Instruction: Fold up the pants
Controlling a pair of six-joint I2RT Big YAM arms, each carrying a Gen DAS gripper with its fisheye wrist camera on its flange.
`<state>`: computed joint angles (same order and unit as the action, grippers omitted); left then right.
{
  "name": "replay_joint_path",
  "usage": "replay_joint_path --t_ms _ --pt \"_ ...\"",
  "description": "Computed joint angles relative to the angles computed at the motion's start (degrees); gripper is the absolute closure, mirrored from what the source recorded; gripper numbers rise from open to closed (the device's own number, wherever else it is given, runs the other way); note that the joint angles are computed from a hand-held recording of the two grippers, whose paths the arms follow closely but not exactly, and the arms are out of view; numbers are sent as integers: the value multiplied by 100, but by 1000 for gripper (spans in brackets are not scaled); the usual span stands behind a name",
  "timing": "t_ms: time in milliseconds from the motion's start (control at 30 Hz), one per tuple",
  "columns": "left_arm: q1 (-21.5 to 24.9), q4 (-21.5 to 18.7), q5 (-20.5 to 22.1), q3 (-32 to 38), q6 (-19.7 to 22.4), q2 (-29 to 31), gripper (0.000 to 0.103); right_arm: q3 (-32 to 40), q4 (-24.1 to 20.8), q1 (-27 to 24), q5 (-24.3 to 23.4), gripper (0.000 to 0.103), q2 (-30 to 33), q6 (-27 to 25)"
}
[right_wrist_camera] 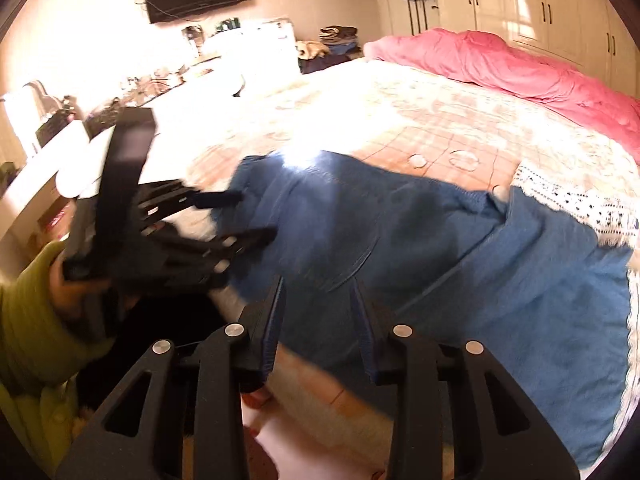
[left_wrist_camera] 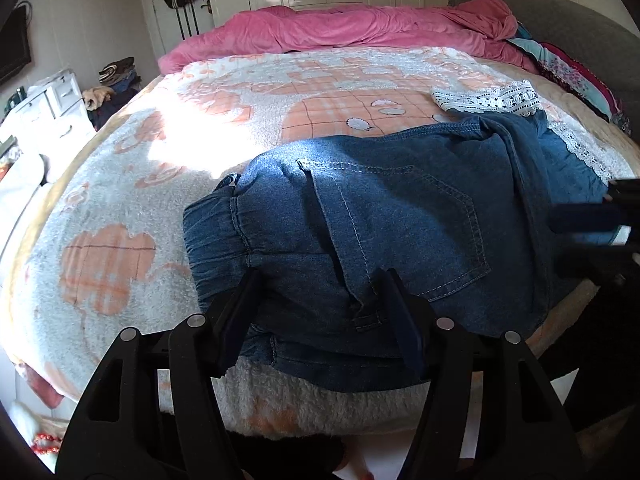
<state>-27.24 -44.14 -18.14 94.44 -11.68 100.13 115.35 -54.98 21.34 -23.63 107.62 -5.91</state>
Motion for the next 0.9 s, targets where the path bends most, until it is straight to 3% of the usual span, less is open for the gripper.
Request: replay_joint_path --t_ms 100,167,200,267,400,567,667,900 --pt "10 38 37 -31 -13 -18 48 483 -341 97 152 71 397 -134" --pt "31 70 101 -63 -35 -42 48 975 -883 186 535 71 796 -144" --pt "38 95 137 -82 -41 -51 48 973 -922 197 592 70 862 -104" --pt "37 124 123 -96 -39 -53 48 676 -586 178 530 70 739 78" --pt "31 178 128 -108 -44 -49 44 660 -627 107 347 71 693 202" --pt "72 311 364 -223 -322 -241 44 166 -108 -92 163 71 222 411" --pt "60 267 418 -228 -464 -367 44 -85 115 -252 172 53 -16 629" --pt "-99 287 303 -209 -485 -611 38 -536 502 -576 444 51 -345 990"
